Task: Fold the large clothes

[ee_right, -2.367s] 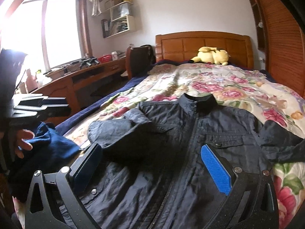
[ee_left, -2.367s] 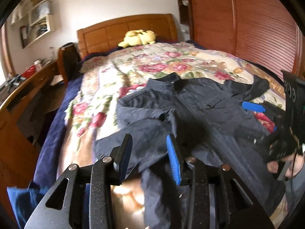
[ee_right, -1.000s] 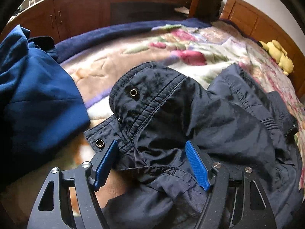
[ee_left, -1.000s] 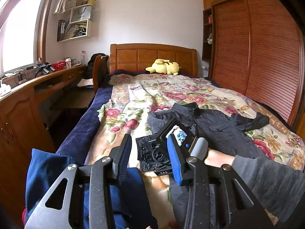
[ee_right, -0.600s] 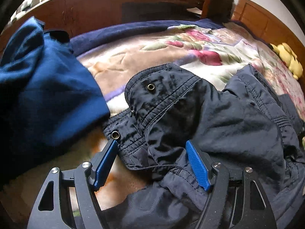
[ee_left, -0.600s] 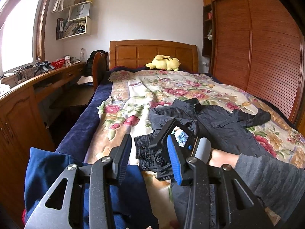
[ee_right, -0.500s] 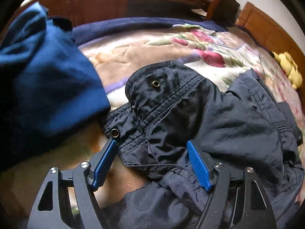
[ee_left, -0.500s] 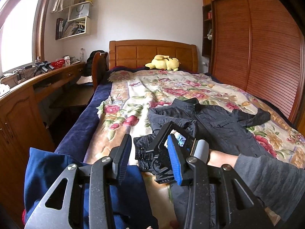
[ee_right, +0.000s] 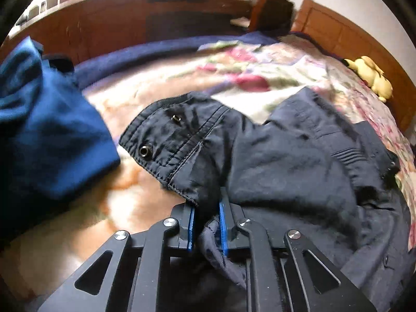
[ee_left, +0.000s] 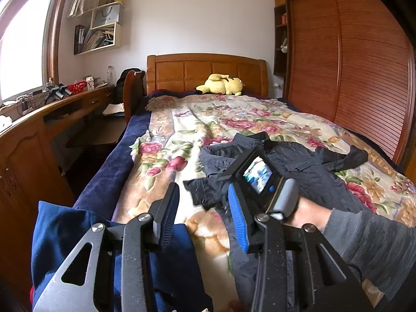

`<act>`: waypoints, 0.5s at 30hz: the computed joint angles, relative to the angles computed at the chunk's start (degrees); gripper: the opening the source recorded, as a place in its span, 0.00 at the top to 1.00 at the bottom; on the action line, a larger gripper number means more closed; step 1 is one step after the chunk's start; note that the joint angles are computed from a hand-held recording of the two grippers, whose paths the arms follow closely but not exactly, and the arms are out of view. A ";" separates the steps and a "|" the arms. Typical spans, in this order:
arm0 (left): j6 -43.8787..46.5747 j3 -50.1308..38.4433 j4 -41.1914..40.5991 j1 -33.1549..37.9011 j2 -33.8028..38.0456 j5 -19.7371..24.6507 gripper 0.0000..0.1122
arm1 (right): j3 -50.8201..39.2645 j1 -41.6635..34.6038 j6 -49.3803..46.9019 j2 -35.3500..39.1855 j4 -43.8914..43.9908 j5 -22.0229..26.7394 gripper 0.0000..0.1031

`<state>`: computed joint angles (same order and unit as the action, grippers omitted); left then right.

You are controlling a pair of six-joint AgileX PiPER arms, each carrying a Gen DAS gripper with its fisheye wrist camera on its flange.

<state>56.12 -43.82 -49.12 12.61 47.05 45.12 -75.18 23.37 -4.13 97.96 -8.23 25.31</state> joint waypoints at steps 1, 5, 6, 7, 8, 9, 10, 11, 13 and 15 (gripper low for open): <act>0.51 0.25 -0.31 0.29 -0.29 0.25 0.64 | 1.11 -1.00 -0.70 -1.74 1.50 -1.18 0.86; -0.95 0.48 0.87 -1.67 -0.48 -0.98 0.64 | 4.64 -5.93 -9.10 -8.50 11.87 -4.24 0.86; -1.76 0.58 1.55 -2.61 -0.54 -1.68 0.64 | 5.63 -7.19 -10.37 -10.48 13.73 -4.61 0.86; -2.26 0.67 1.92 -3.24 -0.56 -2.10 0.64 | 6.27 -8.57 -11.30 -12.24 15.22 -4.77 0.86; -2.85 0.74 2.37 -3.98 -0.56 -2.52 0.64 | 7.14 -9.92 -12.88 -14.07 17.39 -4.88 0.86; -3.51 0.77 2.94 -4.86 -0.50 -3.02 0.64 | 7.76 -12.30 -16.75 -16.00 21.85 -4.49 0.86; -4.70 0.69 3.93 -6.10 -0.46 -3.75 0.64 | 8.08 -14.23 -19.78 -17.33 25.46 -3.74 0.86; -5.80 0.80 4.91 -7.30 -0.57 -4.46 0.64 | 10.04 -16.00 -22.03 -20.03 28.06 -3.58 0.86; -7.81 0.90 6.72 -9.49 -0.64 -5.66 0.64 | 11.88 -20.34 -26.70 -23.66 33.49 -2.57 0.86; -9.72 0.93 8.33 -11.46 -0.63 -6.69 0.64 | 14.28 -23.97 -31.54 -27.00 39.51 -1.72 0.86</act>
